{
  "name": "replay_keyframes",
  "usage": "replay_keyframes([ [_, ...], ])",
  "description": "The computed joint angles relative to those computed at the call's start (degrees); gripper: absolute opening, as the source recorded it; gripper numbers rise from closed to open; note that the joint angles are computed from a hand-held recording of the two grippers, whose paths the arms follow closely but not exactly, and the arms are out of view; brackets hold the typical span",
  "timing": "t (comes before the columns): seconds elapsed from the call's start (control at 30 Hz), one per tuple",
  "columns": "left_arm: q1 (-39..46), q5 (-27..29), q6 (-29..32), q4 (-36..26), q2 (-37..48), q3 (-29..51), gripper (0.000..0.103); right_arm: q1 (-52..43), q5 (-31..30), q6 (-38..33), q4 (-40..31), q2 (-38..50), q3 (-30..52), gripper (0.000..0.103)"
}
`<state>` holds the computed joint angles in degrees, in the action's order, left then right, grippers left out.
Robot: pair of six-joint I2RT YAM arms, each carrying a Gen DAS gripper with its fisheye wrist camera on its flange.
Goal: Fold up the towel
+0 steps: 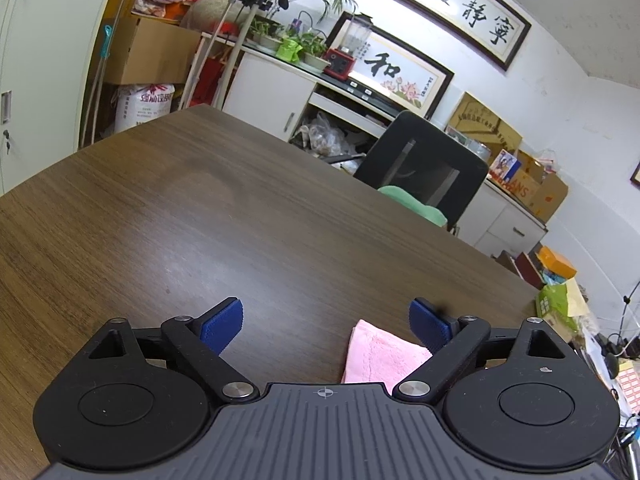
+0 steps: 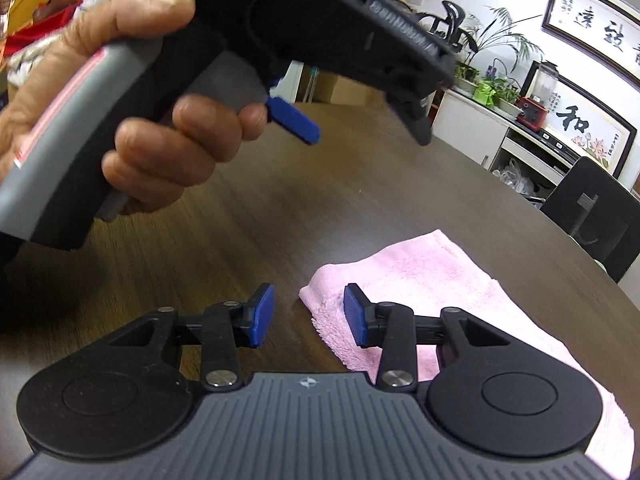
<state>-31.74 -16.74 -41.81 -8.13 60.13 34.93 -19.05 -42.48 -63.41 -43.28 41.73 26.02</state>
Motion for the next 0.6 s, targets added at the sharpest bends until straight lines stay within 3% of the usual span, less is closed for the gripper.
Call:
replay_keyframes([
  [0.2, 0.63, 0.78, -0.89, -0.36, -0.12, -0.15, 0.096, -2.79, -2.19, -2.72, -4.63, 11.09, 5.66, 0.035],
  [0.27, 1.16, 1.64, -1.18, -0.20, 0.11, -0.21, 0.097, -3.99, -2.49, -3.85, -5.43, 12.33, 6.51, 0.023],
  [0.37, 1.26, 1.81, -1.46, -0.20, 0.15, -0.33, 0.098, -4.64, -2.33, -2.22, -4.96, 12.00, 6.47, 0.013],
  [0.6, 0.63, 1.49, -1.09, -0.68, 2.02, 0.43, 0.101, -6.14, -3.58, -1.38, -4.90, 7.86, 4.76, 0.006],
])
